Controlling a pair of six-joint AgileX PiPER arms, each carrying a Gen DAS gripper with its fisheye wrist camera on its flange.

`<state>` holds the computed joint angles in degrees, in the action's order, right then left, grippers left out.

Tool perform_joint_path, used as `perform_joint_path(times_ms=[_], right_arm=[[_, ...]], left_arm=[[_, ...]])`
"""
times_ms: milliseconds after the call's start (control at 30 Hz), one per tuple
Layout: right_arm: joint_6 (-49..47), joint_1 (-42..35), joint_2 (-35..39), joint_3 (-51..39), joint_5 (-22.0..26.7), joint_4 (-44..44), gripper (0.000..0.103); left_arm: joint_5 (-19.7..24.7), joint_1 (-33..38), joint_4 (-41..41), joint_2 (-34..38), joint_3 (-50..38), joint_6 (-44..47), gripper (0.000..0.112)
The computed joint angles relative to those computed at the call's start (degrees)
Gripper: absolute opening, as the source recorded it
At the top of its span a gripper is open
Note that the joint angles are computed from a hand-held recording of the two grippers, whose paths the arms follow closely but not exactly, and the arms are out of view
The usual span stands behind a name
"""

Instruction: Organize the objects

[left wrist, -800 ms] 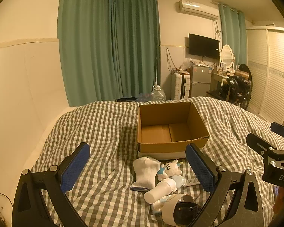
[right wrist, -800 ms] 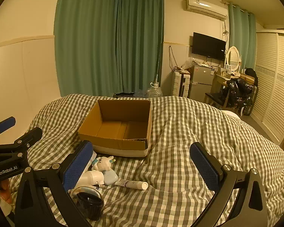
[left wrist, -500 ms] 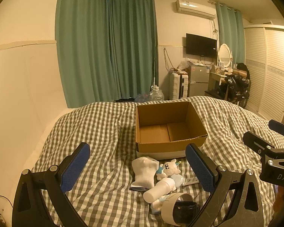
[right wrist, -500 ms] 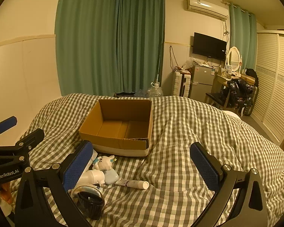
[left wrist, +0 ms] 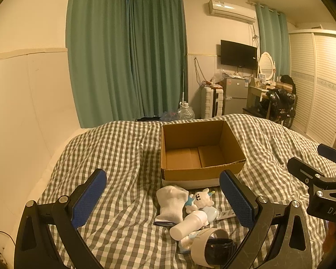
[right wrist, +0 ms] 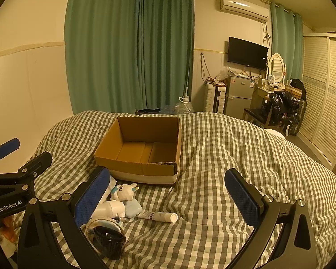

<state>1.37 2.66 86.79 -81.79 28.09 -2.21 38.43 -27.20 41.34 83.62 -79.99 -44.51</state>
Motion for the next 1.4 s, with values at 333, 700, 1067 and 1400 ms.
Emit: perform_joint_path(times_ms=[333,700,1067,1400], right_arm=[[0.2,0.2,-0.3,0.5,0.1,-0.5,0.103],[0.3,0.5,-0.4,1.1,-0.1,-0.1,0.103],[-0.3,0.6,-0.5,1.0,0.2,-0.1,0.103],[0.6,1.7,-1.1,0.2,1.4,-1.7,0.103]], left_arm=[[-0.6,0.6,-1.0,-0.3,0.7,-0.1,0.103],[-2.1,0.8,-1.8,-0.3,1.3,1.7,0.103],[-2.2,0.9,-1.9,-0.8,1.2,1.0,0.103],[-0.6,0.1,-0.6,-1.9,1.1,1.0,0.103]])
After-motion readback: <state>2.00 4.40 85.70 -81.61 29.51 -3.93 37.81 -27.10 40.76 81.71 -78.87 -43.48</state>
